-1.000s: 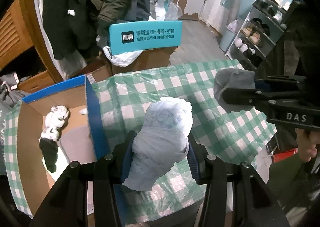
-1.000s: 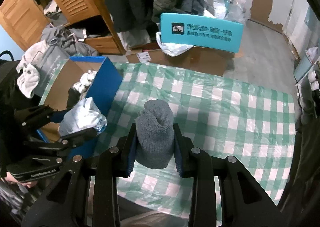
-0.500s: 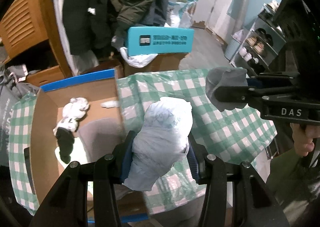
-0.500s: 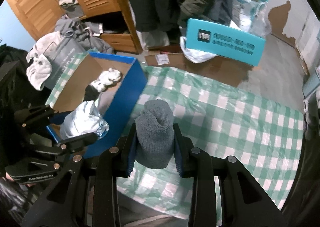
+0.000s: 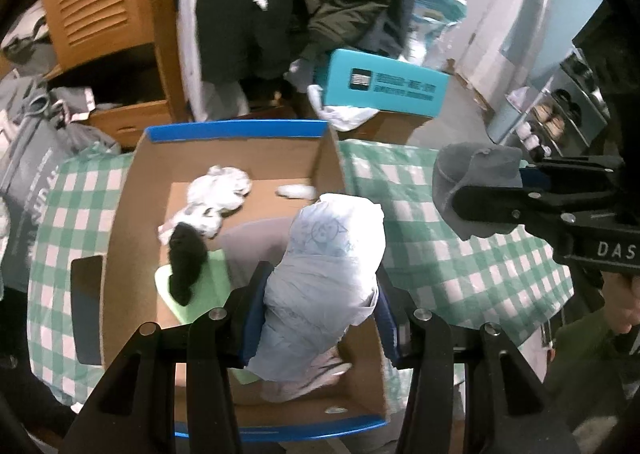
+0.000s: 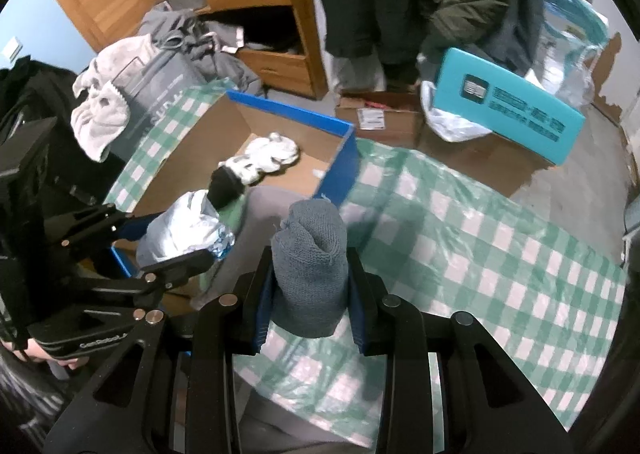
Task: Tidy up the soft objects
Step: 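Carry the white bag and grey sock over the cardboard box with both tools, then open both tools to drop the white bag and grey sock into the box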
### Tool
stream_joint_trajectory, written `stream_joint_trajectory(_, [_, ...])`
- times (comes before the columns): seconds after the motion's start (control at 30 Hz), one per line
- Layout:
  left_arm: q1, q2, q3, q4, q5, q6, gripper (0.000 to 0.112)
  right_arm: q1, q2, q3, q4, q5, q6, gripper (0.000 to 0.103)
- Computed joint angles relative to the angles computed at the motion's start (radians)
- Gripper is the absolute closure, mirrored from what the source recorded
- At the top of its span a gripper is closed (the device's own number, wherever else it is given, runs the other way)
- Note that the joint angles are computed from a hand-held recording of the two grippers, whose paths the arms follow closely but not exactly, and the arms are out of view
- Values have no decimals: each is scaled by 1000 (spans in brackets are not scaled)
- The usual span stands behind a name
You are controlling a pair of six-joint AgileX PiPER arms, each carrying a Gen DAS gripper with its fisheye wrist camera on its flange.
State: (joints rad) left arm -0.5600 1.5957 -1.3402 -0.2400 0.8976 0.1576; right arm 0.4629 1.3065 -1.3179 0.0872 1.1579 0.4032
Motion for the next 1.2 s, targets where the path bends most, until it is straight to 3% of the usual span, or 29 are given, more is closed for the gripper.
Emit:
stream_joint_trajectory(0.63, [117, 19, 37, 0, -11, 44, 62, 105, 234, -136, 35, -16, -11, 72])
stream_joint_trajectory(0.93, [142, 44, 19, 5, 15, 29, 56, 104, 265, -143, 59, -28, -25, 55])
stream_joint_trajectory(1.07, [135, 34, 23, 32, 3, 19, 45, 93, 256, -135, 61, -31, -26, 55])
stream_joint_trajectory(1.2, [137, 31, 15, 35, 17, 7, 44, 85, 241, -129, 58, -31, -15, 53])
